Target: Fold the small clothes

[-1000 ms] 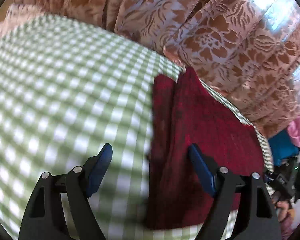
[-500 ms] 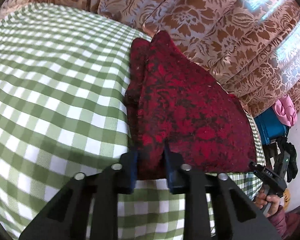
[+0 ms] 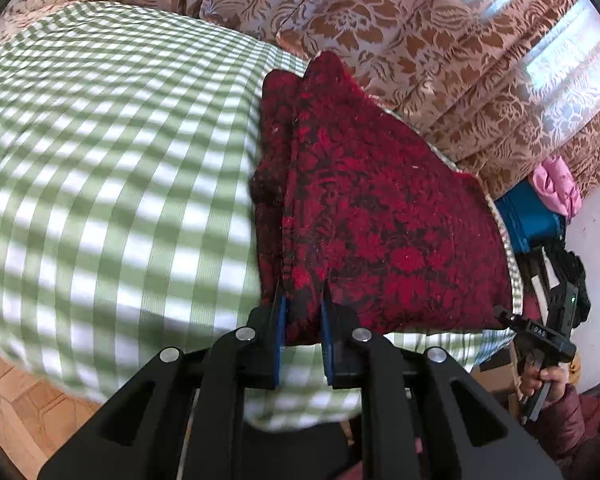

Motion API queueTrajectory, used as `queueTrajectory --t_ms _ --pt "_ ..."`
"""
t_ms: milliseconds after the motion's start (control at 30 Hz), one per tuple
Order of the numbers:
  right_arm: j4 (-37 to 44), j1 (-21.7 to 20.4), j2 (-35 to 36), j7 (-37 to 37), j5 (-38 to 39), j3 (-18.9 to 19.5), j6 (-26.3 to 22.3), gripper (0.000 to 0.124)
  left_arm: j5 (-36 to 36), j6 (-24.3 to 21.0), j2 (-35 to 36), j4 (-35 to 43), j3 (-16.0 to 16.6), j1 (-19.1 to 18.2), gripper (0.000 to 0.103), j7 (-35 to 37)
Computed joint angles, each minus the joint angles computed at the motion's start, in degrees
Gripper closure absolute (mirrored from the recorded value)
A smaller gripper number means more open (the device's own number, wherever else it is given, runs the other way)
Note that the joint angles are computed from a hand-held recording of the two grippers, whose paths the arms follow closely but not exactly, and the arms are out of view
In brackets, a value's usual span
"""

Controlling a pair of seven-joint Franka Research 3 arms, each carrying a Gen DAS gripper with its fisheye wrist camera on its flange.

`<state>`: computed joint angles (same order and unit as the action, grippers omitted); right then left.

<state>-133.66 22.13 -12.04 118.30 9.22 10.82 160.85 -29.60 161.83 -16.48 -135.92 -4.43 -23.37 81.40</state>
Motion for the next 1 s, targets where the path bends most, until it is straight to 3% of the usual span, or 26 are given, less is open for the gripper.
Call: queueTrajectory --t_ms 100,167,233,300,400,533,567,667,800,833,900,933,1000 --pt "0.0 1.4 -0.1 -3.0 3.2 -1.2 -2.3 0.094 8.0 -1.0 -1.5 -0.9 -3.6 3.9 0.082 -7.6" --pt "0.3 1.0 -0.3 -2.9 3.2 -1.1 -2.7 0.087 12.7 0.3 -2.0 -0.8 -4.9 5.6 0.065 -11.7" --pt "0.2 -0.6 -1.2 -0.5 0.8 -0.3 -1.7 0.076 16.9 2.5 -1.9 -0.2 -5.1 6.6 0.056 -14.0" --pt "0.3 -2.2 -1.6 1.7 -2.1 0.6 0.3 0.073 22.9 3.2 -0.8 1.5 -6.5 9.6 0.056 -18.8" --pt "3.5 -6.2 1.0 7.9 -9.5 2.8 2.1 0.073 23.6 4.2 2.7 5.3 -3.9 8.4 0.057 -18.7" --pt "11.0 -9.5 6.9 19.8 -22.7 3.6 1.1 0.072 24.3 2.1 8.5 12.4 -3.5 8.9 0.056 -17.9" --pt "13.7 -10.0 8.9 24.6 -26.0 3.3 0.4 0.064 23.9 1.4 10.2 14.3 -3.5 9.4 0.056 -18.2" --pt "17.4 -8.5 12.9 26.1 -23.7 0.7 4.0 0.056 18.7 -0.2 14.4 19.1 -3.9 10.0 0.057 -15.4" --pt "26.7 -6.0 20.1 23.4 -20.8 -1.7 -1.3 0.057 14.1 -1.3 17.8 23.0 -5.8 11.5 0.071 -12.1" --pt "28.1 -5.5 21.2 22.1 -19.7 -2.0 -2.1 0.057 14.7 -1.5 18.5 23.9 -6.3 11.7 0.08 -12.4" --pt "30.7 -4.0 23.1 19.3 -19.3 -2.9 -4.3 0.076 24.3 -1.8 19.2 24.8 -6.3 11.6 0.087 -19.3" --pt "31.9 -3.1 23.8 19.1 -20.8 -3.5 -5.2 0.098 30.5 -2.1 19.3 25.1 -6.2 11.4 0.088 -23.9" --pt "33.4 1.9 23.9 24.1 -30.7 -7.9 -8.5 0.102 46.6 -6.1 20.3 27.0 -5.6 10.3 0.088 -35.0"
